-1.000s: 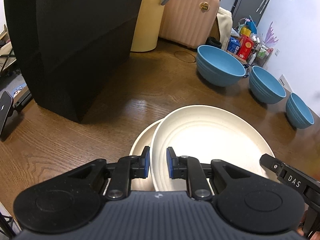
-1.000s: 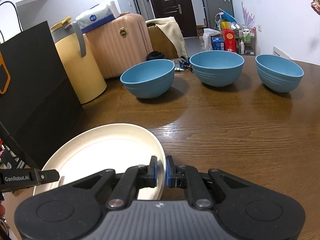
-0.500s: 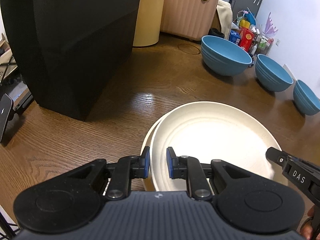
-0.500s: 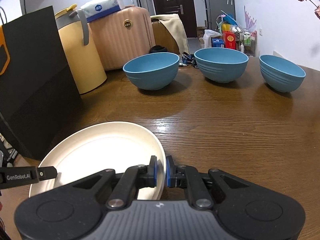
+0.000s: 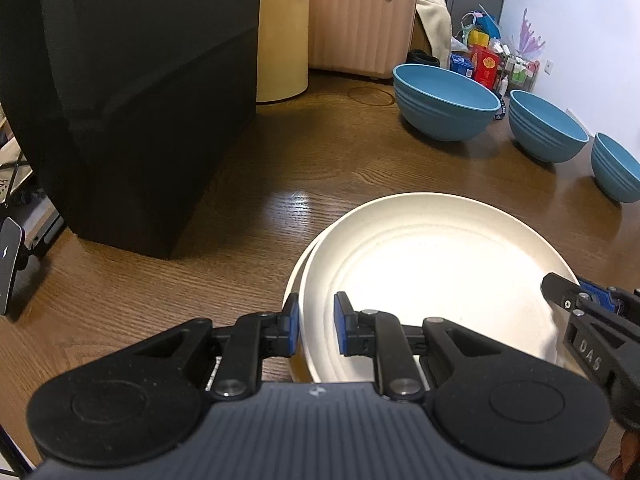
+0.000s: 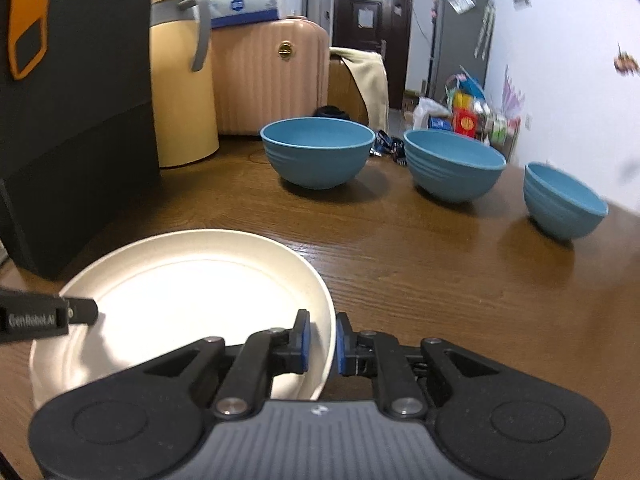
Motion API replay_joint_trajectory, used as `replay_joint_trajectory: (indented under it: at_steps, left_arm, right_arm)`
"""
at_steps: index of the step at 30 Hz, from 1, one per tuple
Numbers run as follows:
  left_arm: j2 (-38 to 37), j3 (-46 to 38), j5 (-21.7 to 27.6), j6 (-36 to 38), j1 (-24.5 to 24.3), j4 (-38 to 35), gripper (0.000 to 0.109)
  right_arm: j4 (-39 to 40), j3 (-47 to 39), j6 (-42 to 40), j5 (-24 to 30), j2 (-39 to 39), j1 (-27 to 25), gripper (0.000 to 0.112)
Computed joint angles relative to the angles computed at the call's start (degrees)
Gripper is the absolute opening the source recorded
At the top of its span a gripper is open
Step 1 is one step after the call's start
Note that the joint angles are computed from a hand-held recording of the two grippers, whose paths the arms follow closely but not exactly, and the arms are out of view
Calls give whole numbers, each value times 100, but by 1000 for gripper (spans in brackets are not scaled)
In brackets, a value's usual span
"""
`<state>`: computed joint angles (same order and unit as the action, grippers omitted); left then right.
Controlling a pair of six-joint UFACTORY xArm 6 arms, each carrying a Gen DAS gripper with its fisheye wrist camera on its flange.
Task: Organize plates and bowls
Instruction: 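Carry the cream plate with both grippers over the stacked plates by the black bag, then lower the cream plate onto the plate stack and open both grippers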
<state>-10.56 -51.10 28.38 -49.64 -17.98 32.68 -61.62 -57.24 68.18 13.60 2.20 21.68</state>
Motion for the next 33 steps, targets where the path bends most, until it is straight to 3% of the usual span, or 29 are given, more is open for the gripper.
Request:
replay_joint_trajectory:
  at_steps: [7,17,19,21,28,31,33]
  left_arm:
    - [9,-22,29,40,-21,92,18]
    - [-143,89,10,216,2,-10,20]
    - [-160,86,4,208,21,25,27]
    - [-174,60,29,120,33,131,34]
    - [-155,-13,215,474,152,-420,37]
    - [-210,18,203,495,171,-441,47]
    - [-244,40,189,584,178,-517,48]
  right_arm:
    - [-1032,-154,430,399,64,197,16]
    - [-1489,-275,591,590,159,308,19]
    - [-1423,-278,543,548,165,289,20]
    - [-1016,-279,195,439,198,261,17]
    - [332,-179,-597,110,168,140,20]
    - [983,-134,-958,-8,127,67,30]
    - [1462,-76,-1230,-87,82,28,39]
